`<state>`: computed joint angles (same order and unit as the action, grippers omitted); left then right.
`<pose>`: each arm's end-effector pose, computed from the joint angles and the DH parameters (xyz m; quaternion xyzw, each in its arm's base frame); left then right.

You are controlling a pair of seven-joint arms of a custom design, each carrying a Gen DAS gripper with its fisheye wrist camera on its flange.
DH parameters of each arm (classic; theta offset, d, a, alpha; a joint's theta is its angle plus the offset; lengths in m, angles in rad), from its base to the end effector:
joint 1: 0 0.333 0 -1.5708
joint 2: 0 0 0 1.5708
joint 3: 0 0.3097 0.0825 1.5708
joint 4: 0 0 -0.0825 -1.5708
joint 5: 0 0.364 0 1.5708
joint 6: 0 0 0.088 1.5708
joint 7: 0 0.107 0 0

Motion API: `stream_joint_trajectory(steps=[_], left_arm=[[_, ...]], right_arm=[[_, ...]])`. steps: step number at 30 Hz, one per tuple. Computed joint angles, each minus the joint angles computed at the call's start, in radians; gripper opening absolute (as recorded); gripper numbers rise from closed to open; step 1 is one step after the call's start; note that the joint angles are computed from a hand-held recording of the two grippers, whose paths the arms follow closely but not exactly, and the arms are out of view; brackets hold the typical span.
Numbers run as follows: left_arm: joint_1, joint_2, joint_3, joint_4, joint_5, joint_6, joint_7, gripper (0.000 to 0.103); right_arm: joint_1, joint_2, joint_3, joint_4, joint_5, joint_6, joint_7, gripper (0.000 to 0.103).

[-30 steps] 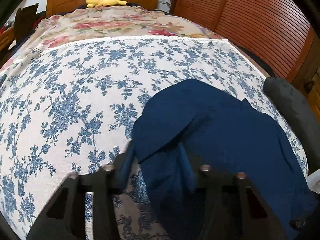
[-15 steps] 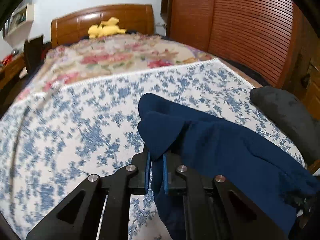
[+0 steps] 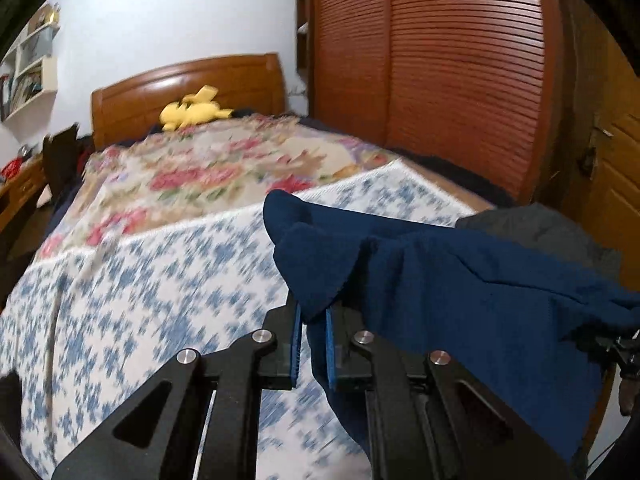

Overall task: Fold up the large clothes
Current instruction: 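Carry the jacket with the left tool onto the dark grey garment stack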

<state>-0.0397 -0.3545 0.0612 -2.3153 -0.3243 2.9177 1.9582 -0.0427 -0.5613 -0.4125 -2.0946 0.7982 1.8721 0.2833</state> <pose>0.4745 0.0338 0.5965 -0.6002 0.6496 -0.3440 0.3155 0.3584 -0.1711 0.6752 -0.7906 0.3574 -0.1578 0.4715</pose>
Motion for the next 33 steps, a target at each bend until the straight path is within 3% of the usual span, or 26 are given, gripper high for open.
stream_joint_trajectory(steps=[7,16,21,24,29,30,32,33], left_arm=[[-0.058,0.159,-0.103,0.216,0.022,0.057,-0.073,0.01],[-0.1,0.411,-0.227,0.523,0.109,0.049,-0.164,0.01],[-0.125,0.538,-0.269,0.661,0.171,0.016,-0.196,0.011],[-0.154,0.598,-0.264,0.721,0.242,-0.025,-0.244,0.012],[-0.176,0.614,-0.25,0.735,0.332,-0.132,-0.323,0.018],[-0.174,0.608,-0.25,0.725,0.34,-0.128,-0.331,0.02],[-0.142,0.577,-0.279,0.678,0.294,-0.1,-0.274,0.048],[-0.131,0.562,-0.289,0.657,0.273,-0.089,-0.247,0.051]], right_arm=[[-0.034,0.166,-0.097,0.234,0.056,-0.006,-0.06,0.02],[-0.177,0.438,-0.188,0.542,0.193,-0.039,-0.12,0.02],[-0.264,0.466,-0.16,0.545,0.188,0.006,-0.126,0.02],[-0.3,0.461,-0.112,0.488,0.152,0.094,-0.111,0.024],[-0.369,0.455,-0.041,0.426,0.086,0.182,-0.033,0.046],[-0.383,0.467,-0.032,0.435,0.092,0.191,-0.021,0.048],[-0.408,0.454,-0.017,0.427,0.104,0.203,-0.016,0.058],[-0.413,0.442,-0.008,0.419,0.1,0.221,-0.012,0.06]])
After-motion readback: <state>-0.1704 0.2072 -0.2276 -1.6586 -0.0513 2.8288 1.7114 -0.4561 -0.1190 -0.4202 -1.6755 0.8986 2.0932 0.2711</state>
